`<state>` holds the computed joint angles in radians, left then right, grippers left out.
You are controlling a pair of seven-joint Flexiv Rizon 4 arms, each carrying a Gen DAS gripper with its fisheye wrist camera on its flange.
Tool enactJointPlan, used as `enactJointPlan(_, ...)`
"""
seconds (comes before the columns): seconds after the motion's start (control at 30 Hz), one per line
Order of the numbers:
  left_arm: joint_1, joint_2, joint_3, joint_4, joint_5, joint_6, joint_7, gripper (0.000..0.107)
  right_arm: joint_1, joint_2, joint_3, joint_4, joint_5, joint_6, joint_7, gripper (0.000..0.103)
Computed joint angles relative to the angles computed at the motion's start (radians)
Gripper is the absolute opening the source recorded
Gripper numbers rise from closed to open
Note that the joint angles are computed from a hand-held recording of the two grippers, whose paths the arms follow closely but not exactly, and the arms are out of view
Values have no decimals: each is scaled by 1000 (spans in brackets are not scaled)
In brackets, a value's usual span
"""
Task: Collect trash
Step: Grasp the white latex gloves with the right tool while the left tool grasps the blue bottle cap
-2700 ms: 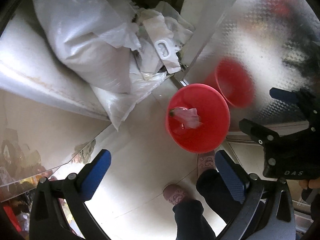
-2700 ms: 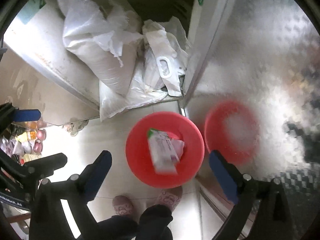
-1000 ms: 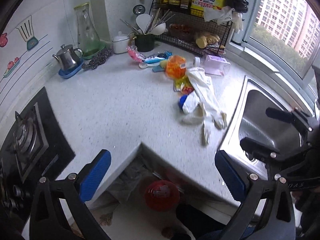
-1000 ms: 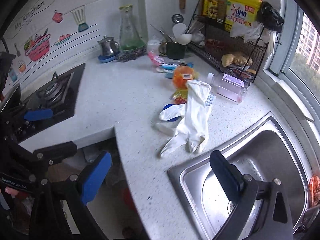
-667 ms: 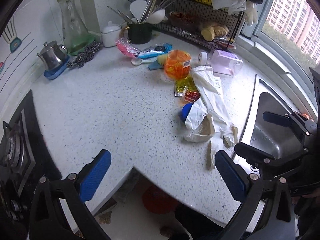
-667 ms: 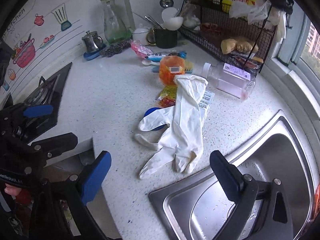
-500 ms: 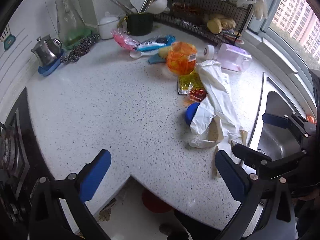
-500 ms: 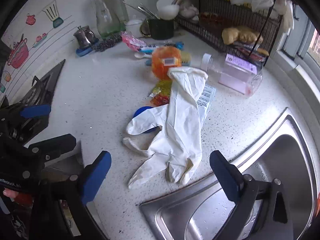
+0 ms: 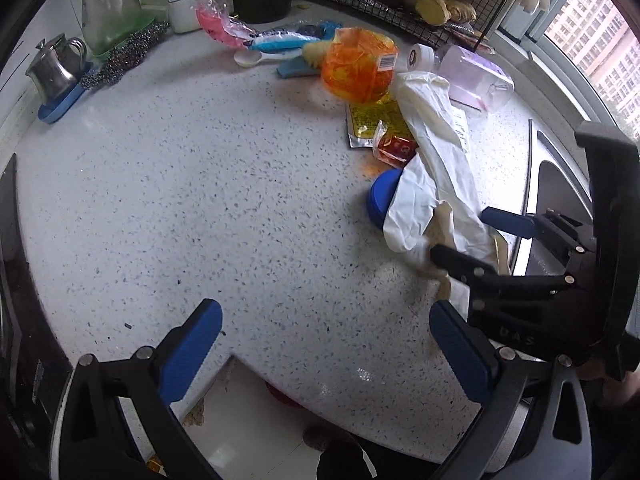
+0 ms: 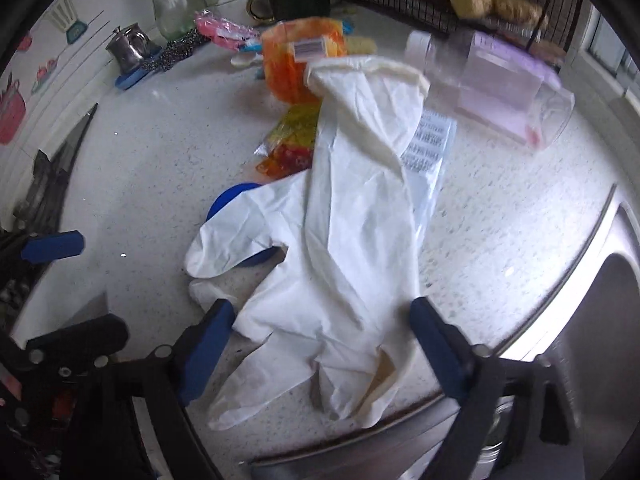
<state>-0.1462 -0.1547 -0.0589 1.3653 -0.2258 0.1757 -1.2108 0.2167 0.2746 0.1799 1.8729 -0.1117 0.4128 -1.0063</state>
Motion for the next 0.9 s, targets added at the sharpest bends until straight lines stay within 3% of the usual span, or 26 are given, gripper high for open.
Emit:
enactJointPlan(0.03,0,1,0,1,2,1,4,103,0,-2,10,1,-31,-10,0,62)
enactJointPlan(0.07,1,5,2,3,3,-1,9,103,0,1,17,3,-51,-16,-2,54)
enactJointPlan(0.13,2,8,1,4,-3,1,15,103,2,12,17,4,-52,-24,2,19)
enactJointPlan(0.2,5,12,1,6,-20,0,20,103,6,30,2,-2,2,-33,2,7)
enactJointPlan(0.73,-12,-49,-34,-91,-113,-2,33,103,-64,179,44,-31,-171,-89,97,4)
enactJointPlan(0.9,-33,-112,-47,-152,-91,-27,17,90,-78,180,34,-11,-168,-92,103,4)
